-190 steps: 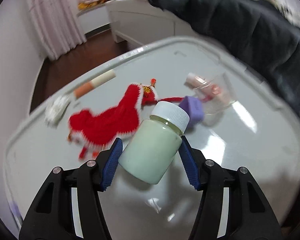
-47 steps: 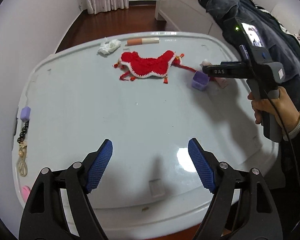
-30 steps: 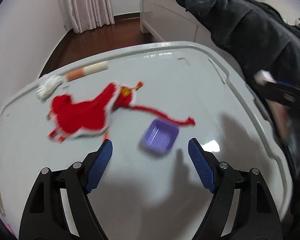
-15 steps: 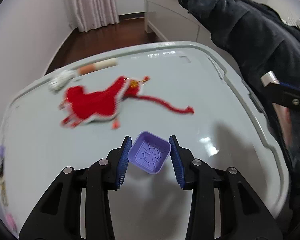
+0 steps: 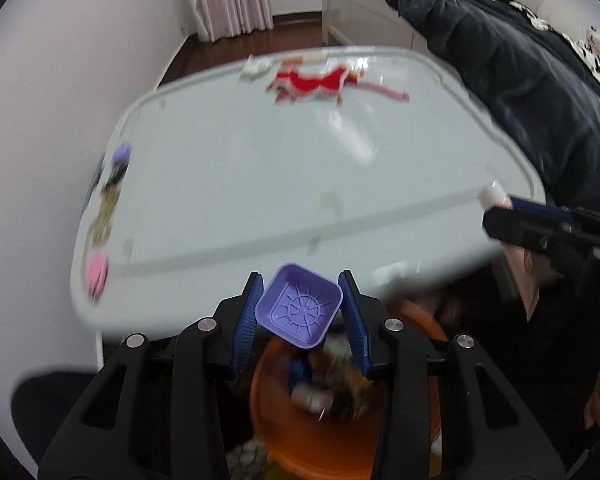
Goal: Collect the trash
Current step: 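Carry tube and purple block over the orange bucket and open both grippers, then grasp the red knitted stocking with the right gripper while the left grasps the white tissue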
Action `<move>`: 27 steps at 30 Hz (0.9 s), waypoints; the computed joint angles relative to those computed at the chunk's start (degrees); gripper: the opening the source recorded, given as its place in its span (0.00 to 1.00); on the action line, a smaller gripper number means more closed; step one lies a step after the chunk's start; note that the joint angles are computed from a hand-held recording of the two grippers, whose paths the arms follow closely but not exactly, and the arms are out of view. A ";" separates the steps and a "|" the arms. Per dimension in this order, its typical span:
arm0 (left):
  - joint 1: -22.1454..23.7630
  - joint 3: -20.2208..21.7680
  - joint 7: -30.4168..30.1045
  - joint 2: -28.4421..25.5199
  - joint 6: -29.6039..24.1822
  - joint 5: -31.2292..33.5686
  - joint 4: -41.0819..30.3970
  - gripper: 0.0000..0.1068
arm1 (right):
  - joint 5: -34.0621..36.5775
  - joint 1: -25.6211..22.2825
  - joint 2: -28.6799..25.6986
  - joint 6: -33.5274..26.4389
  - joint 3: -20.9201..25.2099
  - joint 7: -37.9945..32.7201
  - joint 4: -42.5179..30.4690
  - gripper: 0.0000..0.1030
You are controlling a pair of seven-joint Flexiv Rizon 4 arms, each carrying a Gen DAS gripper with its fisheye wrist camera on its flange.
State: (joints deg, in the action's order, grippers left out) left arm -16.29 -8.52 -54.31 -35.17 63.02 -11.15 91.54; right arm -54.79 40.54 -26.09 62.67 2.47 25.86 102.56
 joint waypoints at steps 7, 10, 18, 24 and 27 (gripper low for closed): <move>1.92 0.99 2.06 -0.99 -5.68 -0.03 2.92 0.41 | 12.61 1.84 -7.70 0.09 4.29 -8.75 -5.17 0.23; -0.85 4.79 -1.79 -3.87 -9.60 4.77 -1.02 0.58 | 18.43 2.18 -9.57 -2.13 4.93 -12.85 -6.79 0.49; -0.05 3.76 -2.62 -4.88 -13.15 6.45 -3.34 0.58 | 17.05 4.50 -6.81 1.84 -0.36 -9.99 -3.30 0.49; 1.95 0.05 1.20 -4.84 -12.08 1.10 -7.38 0.62 | 16.72 -0.49 -4.80 -5.85 -0.16 -21.05 -7.89 0.56; 0.79 0.63 -0.28 -7.23 -12.55 0.18 -14.31 0.68 | 15.33 -3.76 -6.52 -8.91 -2.14 -27.39 -12.96 0.69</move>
State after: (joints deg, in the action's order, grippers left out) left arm -15.50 -7.88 -54.59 -42.40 50.48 -10.96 77.23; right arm -39.46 36.78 -32.61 53.75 0.33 -1.53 89.60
